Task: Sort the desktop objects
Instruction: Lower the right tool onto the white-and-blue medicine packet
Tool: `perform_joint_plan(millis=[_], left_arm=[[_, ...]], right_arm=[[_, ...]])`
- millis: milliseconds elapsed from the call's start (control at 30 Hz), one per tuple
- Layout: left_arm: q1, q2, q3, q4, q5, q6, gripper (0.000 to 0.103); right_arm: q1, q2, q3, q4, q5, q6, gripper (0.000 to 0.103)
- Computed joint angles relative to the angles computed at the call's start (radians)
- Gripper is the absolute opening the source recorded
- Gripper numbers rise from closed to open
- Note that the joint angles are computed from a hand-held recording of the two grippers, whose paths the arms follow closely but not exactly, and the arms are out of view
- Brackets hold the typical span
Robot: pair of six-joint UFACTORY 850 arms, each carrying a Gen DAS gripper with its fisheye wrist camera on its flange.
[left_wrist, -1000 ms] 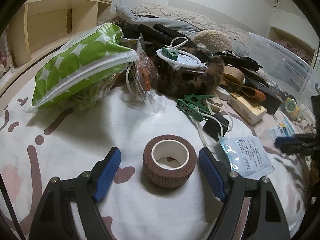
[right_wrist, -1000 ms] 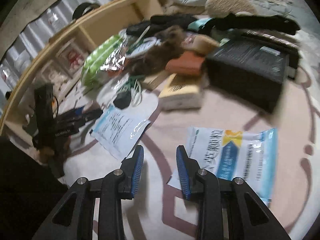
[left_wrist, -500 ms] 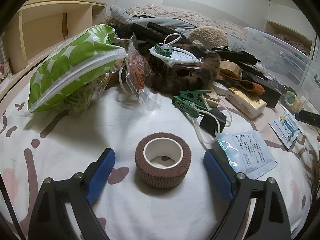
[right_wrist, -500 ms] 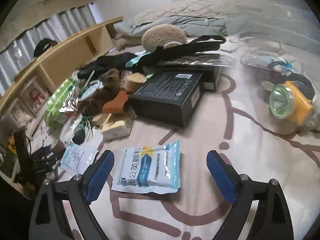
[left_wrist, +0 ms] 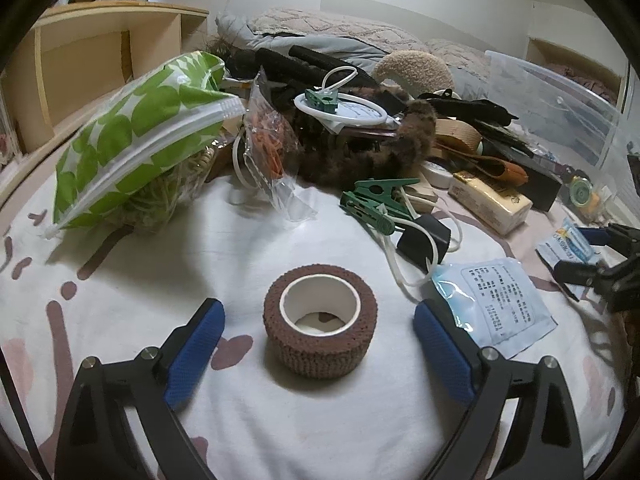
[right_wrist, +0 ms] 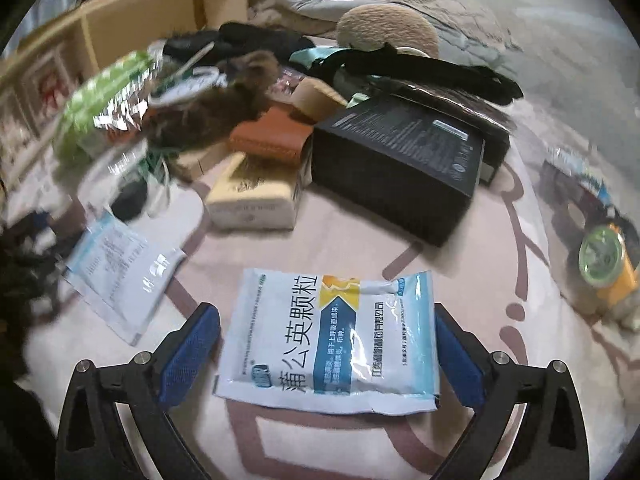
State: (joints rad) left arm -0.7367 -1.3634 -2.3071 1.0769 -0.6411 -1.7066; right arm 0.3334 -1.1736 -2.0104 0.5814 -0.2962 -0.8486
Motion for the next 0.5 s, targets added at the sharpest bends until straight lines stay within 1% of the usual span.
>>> perform_joint_plan(millis=[33,100,167,233,300,333,467,500], left_arm=[[-0.002,-0.007,-0.015,-0.011,-0.02,0.013,0.097],[-0.007,-0.01,-0.025,-0.011,-0.061,0.001,0.097],[-0.006,0.006,0.001,0.01,-0.072,-0.049,0.097],[-0.005,0.021,0.025,0.028,-0.088,-0.102,0.097],[-0.003,0.032,0.046,0.038,-0.088,-0.138,0.096],[-0.003,0.034,0.051,0.043,-0.087,-0.144,0.096],[-0.013,0.016,0.016,0.052,-0.117,-0.104,0.095],[-0.018,0.007,0.002,0.06,-0.129,-0.09,0.09]], right_arm=[[0.003,-0.004,0.003,-0.024,0.012,0.003,0.101],[0.002,-0.001,0.012,0.0,0.022,-0.026,0.102],[0.004,0.004,0.021,-0.004,0.029,-0.029,0.102],[0.005,0.022,0.052,0.053,0.046,-0.111,0.102],[0.003,0.035,0.078,0.13,0.053,-0.208,0.102],[0.001,0.04,0.087,0.172,0.05,-0.256,0.102],[-0.008,0.032,0.077,0.195,0.02,-0.269,0.102],[-0.005,0.023,0.062,0.178,0.013,-0.249,0.102]])
